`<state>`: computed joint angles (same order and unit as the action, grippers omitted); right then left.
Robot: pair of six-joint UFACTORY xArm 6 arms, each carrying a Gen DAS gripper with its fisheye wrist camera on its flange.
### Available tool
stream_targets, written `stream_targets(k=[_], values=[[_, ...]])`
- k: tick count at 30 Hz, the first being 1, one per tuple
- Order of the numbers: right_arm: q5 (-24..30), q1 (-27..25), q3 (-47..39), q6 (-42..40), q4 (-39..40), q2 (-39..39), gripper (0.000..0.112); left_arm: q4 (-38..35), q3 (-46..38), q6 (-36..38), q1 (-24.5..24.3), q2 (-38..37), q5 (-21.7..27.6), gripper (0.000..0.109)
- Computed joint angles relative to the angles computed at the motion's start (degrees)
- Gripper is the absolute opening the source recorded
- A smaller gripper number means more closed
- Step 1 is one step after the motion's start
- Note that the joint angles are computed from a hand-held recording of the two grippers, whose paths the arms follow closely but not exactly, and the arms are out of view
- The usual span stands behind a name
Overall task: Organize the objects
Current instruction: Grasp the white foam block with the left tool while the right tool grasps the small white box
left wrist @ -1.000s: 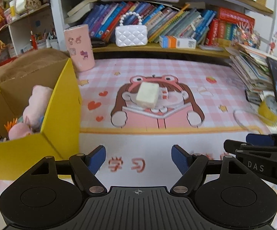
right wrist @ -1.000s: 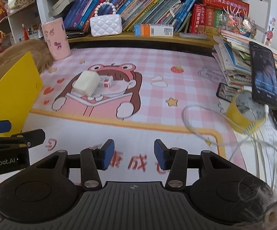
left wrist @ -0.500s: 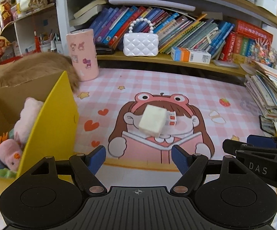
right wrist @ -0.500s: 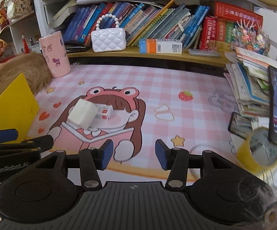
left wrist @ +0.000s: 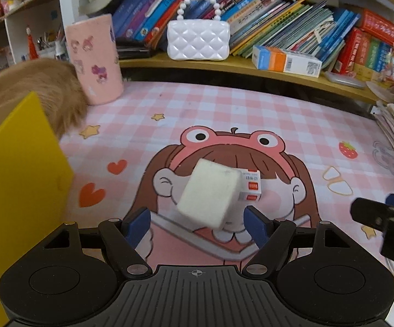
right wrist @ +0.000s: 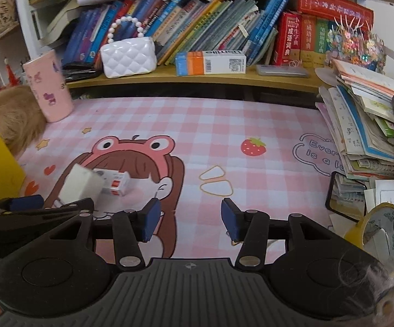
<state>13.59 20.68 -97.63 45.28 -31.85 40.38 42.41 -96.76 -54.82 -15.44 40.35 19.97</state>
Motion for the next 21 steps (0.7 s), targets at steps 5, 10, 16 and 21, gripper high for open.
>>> stream_targets(k=[5, 10, 16, 21], values=[[0.70, -0.25, -2.56, -4.96, 4.80, 2.05, 0.049, -1.33, -6.11, 3.35, -0.45, 4.97, 2.22, 0.076], [0.73, 0.04, -4.82, -11.29, 10.49, 3.85, 0.051, -0.83, -7.27, 2.40, 0.25, 6.43, -0.76, 0.047], [0.92, 1.06, -9.71, -22.24, 20.62, 7.87, 0.060, 2.75, -1.63, -1.29, 1.30, 1.81, -3.36, 0.038], [2.55, 1.94, -16.42, -33.54, 30.31, 12.94, 0.072, 8.09, 8.67, -8.20, 2.66, -6.73, -4.60, 0.036]])
